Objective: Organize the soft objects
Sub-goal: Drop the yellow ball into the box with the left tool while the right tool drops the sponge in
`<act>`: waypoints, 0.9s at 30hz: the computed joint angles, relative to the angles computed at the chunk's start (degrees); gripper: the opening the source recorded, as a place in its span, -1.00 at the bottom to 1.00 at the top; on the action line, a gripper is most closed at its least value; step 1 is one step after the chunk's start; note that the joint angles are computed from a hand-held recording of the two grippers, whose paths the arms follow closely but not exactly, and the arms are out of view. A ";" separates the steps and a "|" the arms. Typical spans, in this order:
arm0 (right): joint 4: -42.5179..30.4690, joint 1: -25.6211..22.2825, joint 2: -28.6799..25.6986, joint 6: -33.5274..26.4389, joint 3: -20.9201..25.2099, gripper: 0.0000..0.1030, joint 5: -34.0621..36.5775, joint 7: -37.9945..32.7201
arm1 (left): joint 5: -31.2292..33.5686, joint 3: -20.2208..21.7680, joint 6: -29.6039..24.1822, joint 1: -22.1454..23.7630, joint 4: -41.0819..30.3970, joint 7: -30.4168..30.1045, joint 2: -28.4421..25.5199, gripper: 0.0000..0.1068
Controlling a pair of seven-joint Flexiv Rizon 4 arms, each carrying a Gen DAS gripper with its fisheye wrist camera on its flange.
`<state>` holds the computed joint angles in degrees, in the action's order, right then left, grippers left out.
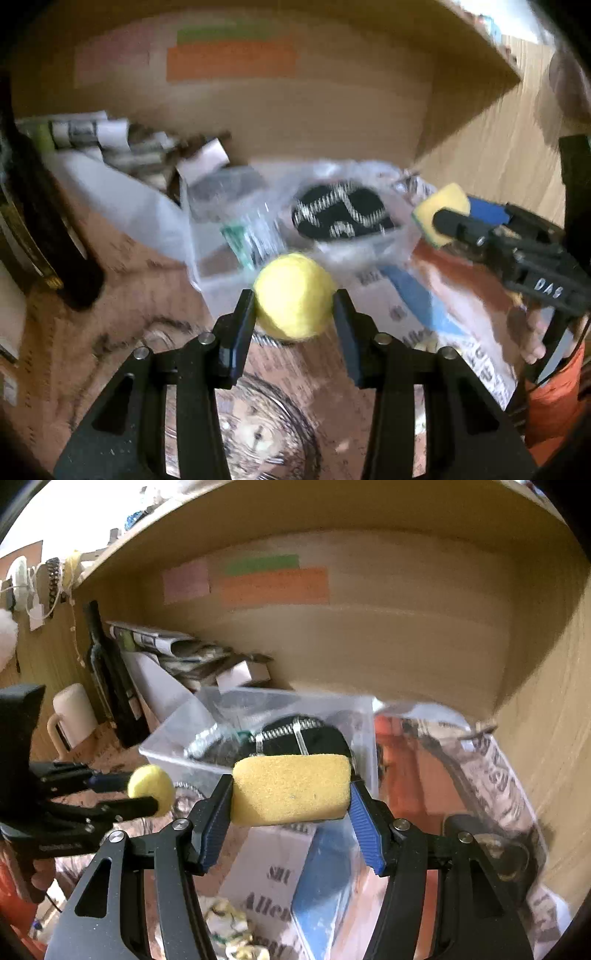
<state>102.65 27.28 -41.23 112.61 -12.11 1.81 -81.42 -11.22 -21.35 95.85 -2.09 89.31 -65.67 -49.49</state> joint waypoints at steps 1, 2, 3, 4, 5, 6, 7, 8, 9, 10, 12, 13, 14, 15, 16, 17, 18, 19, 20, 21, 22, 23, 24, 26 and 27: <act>-0.58 0.11 -0.22 0.19 -0.17 0.10 -0.13 -0.16 | 0.08 0.41 1.17 -0.16 -0.10 -0.22 0.28 -0.20; -1.15 0.13 -0.43 0.25 -0.21 0.10 -0.28 -0.30 | 0.06 1.23 1.64 -0.68 -0.59 -0.54 0.31 -0.20; -1.89 0.02 -0.68 0.09 -0.11 0.10 -0.56 -0.38 | 0.01 2.25 2.44 -1.27 -1.07 -0.99 0.39 -0.20; -2.79 -0.23 -1.02 -0.15 0.15 0.10 -1.00 -0.42 | 0.16 2.47 2.57 -1.19 -1.77 -1.06 0.17 -0.20; -3.78 -0.75 -1.42 -0.47 0.67 0.10 -1.64 -0.38 | 0.10 2.98 2.52 -1.39 -2.74 -1.23 -0.11 -0.20; -4.48 -1.53 -1.68 -0.74 1.49 0.10 -2.47 -0.34 | -0.19 3.78 2.00 -1.86 -4.09 -1.48 -0.60 -0.20; -5.62 -2.54 -2.15 -1.32 2.58 0.10 -3.60 -0.18 | -0.38 4.27 1.57 -2.10 -4.86 -1.68 -0.85 -0.20; -6.51 -3.22 -2.54 -1.91 3.33 0.10 -4.50 0.02 | -0.72 4.94 0.75 -2.41 -5.97 -1.84 -1.29 -0.20; -7.56 -3.83 -3.06 -2.67 3.94 0.10 -5.38 0.31 | -1.19 5.96 -0.20 -3.01 -7.14 -2.13 -1.77 -0.20; -8.71 -4.23 -3.67 -3.67 4.32 0.10 -6.24 0.66 | -1.56 6.75 -1.04 -3.44 -8.11 -2.33 -2.23 -0.20; -10.67 -5.31 -4.83 -5.23 5.47 0.10 -8.07 1.34 | -2.31 7.90 -3.65 -4.00 -9.88 -2.48 -3.02 -0.20; -11.72 -6.15 -5.43 -6.34 6.42 0.10 -9.23 1.72 | -2.79 8.55 -5.15 -4.36 -11.13 -2.61 -3.67 -0.20; -12.59 -6.96 -5.95 -7.20 7.30 0.10 -10.29 2.07 | -3.22 8.79 -6.79 -4.44 -12.12 -2.59 -4.21 -0.20; -13.49 -7.40 -6.49 -8.34 7.82 0.10 -11.17 2.53 | -3.58 8.69 -8.21 -4.34 -12.90 -2.40 -4.68 -0.20; -14.36 -7.66 -7.03 -9.51 8.11 0.10 -11.94 3.01 | -3.95 8.66 -9.53 -4.29 -13.76 -2.23 -5.16 -0.20; -15.04 -8.13 -7.46 -10.50 8.63 0.10 -12.79 3.35 | -4.17 8.76 -10.24 -4.39 -14.32 -2.08 -5.50 -0.20; -15.58 -8.49 -7.82 -11.42 9.01 0.10 -13.50 3.70 | -4.15 9.35 -10.05 -4.82 -14.85 -2.07 -5.90 -0.20; -16.19 -8.91 -8.23 -12.41 9.43 0.10 -14.25 3.97 | -4.02 10.26 -9.55 -5.47 -15.22 -2.30 -6.13 -0.20; -16.62 -9.13 -8.53 -13.13 9.67 0.11 -14.84 4.24 | -3.88 11.06 -9.35 -6.03 -15.66 -2.50 -6.36 -0.20; -16.99 -9.46 -8.78 -13.88 10.05 0.12 -15.39 4.49 | -3.70 11.10 -9.25 -6.15 -15.85 -2.33 -6.51 -0.20; -17.36 -9.81 -9.03 -14.64 10.46 0.13 -15.90 4.70 | -3.56 11.06 -9.36 -6.21 -16.22 -2.07 -6.78 -0.19; -17.56 -10.00 -9.13 -15.22 10.68 0.13 -16.29 4.94 | -3.47 11.04 -9.56 -6.20 -16.33 -1.86 -6.84 -0.18; -17.67 -10.23 -9.18 -15.77 10.97 0.14 -16.62 5.15 | -3.41 11.64 -10.05 -6.62 -16.55 -1.98 -6.86 -0.13; -17.90 -10.58 -9.24 -16.67 11.43 0.20 -17.21 5.46 | -3.32 11.47 -10.57 -6.62 -16.85 -1.63 -7.05 -0.03; -17.91 -10.30 -9.26 -16.78 11.00 0.34 -17.29 5.80 | -3.32 11.45 -10.72 -6.65 -17.06 -1.52 -7.16 0.03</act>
